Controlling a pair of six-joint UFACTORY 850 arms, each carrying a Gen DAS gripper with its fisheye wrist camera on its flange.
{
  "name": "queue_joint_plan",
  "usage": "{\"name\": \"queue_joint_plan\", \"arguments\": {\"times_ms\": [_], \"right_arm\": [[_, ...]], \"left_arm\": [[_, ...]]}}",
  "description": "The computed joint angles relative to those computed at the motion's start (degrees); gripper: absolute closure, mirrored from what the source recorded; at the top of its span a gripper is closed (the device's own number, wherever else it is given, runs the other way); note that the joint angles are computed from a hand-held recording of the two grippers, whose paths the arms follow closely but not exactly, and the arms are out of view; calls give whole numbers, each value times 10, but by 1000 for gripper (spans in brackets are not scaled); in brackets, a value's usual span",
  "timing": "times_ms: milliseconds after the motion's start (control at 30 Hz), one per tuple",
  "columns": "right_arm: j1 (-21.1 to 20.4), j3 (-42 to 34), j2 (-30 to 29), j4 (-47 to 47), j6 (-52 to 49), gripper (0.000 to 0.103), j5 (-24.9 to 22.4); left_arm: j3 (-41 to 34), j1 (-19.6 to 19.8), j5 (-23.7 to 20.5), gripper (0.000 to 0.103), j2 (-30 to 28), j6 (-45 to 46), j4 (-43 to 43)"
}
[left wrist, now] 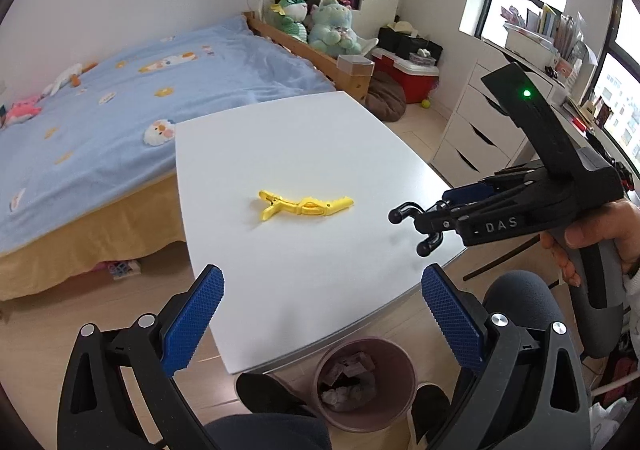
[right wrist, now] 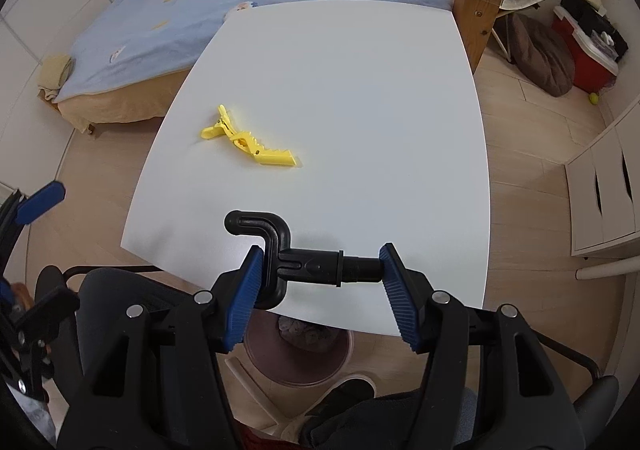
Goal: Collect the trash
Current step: 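Lift the black handle with the right tool while the left tool moves to the yellow clip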
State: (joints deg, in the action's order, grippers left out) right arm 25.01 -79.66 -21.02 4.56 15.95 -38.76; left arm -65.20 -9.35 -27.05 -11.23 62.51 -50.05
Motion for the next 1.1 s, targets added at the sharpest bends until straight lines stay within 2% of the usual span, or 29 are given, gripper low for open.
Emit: {"name": "queue_joint_plan", "arguments": {"times_ms": [333, 500, 867, 1033, 1100], "right_arm": [[-7, 13, 17, 14, -14, 44, 1], [-9, 15, 16, 14, -14, 44, -2], [-14, 11, 16, -1, 3, 44, -16], [-14, 7, 14, -4, 6, 44, -19], [-15, 7, 13, -2, 4, 44, -19]], "left_arm": [[-117, -14, -41, 8, -92, -20, 103], [-177, -17, -87, 8, -147, 29, 120], [-280, -34, -134, 8, -241, 53, 191], [-300, -41, -150, 25, -262, 46, 211], [-300, -45, -146, 35, -266, 31, 231]]}}
